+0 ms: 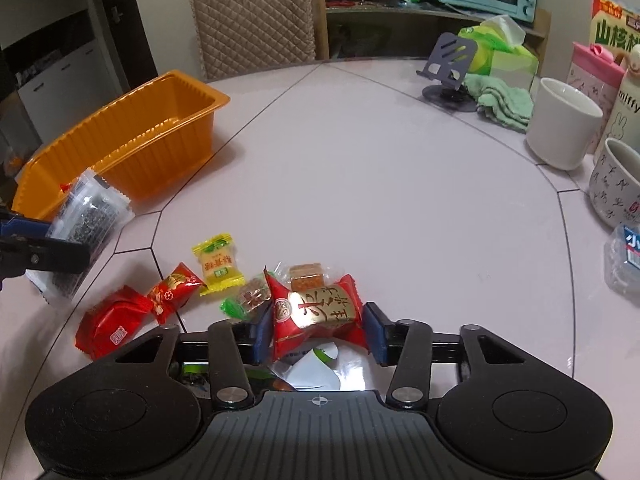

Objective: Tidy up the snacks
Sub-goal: 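Grasp the red-gold wrapped candy with the right gripper while the left holds the packet, then carry the packet and the red-gold candy over the orange tray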

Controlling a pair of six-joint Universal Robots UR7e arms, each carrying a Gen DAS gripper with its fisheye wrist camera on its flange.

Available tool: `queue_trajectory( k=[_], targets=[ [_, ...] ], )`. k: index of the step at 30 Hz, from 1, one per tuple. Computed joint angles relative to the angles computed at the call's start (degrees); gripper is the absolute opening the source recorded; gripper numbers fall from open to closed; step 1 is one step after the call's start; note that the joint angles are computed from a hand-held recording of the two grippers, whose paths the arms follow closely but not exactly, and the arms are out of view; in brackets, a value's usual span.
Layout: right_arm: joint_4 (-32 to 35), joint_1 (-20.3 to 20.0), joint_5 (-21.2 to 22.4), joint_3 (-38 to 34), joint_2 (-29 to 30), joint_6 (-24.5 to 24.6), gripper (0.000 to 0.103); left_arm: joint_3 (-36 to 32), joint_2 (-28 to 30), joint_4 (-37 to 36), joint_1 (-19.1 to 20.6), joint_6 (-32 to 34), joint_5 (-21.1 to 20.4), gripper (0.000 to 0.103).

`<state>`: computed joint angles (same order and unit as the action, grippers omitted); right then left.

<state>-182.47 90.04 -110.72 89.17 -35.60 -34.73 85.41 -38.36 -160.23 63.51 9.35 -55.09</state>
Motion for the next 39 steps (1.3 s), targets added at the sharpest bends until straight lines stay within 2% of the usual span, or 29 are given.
queue_trajectory(
  k=[14, 24, 31, 39],
  targets=[
    [-6.37, 2.50, 1.63, 7.75, -5.02, 1.20, 0.042, 3.24, -2.34, -2.24, -1.01, -0.53, -1.25, 0.029],
    [-3.52, 6.16, 5.19, 10.35, -7.36, 3.43, 0.042, 7.81, -6.91, -4.82, -2.10, -1.72, -1.04, 0.029],
    [-0.09, 8.48, 8.64, 7.32, -5.05, 3.74, 0.042, 10.90, -10.74, -6.66, -2.00, -2.80, 1.52, 0.029],
    [4.18, 10.77, 11.35, -2.58, 1.66, 1.97, 0.042, 10.06, -12.60, -7.95, -0.65, -2.29, 4.43, 0.029]
  ],
)
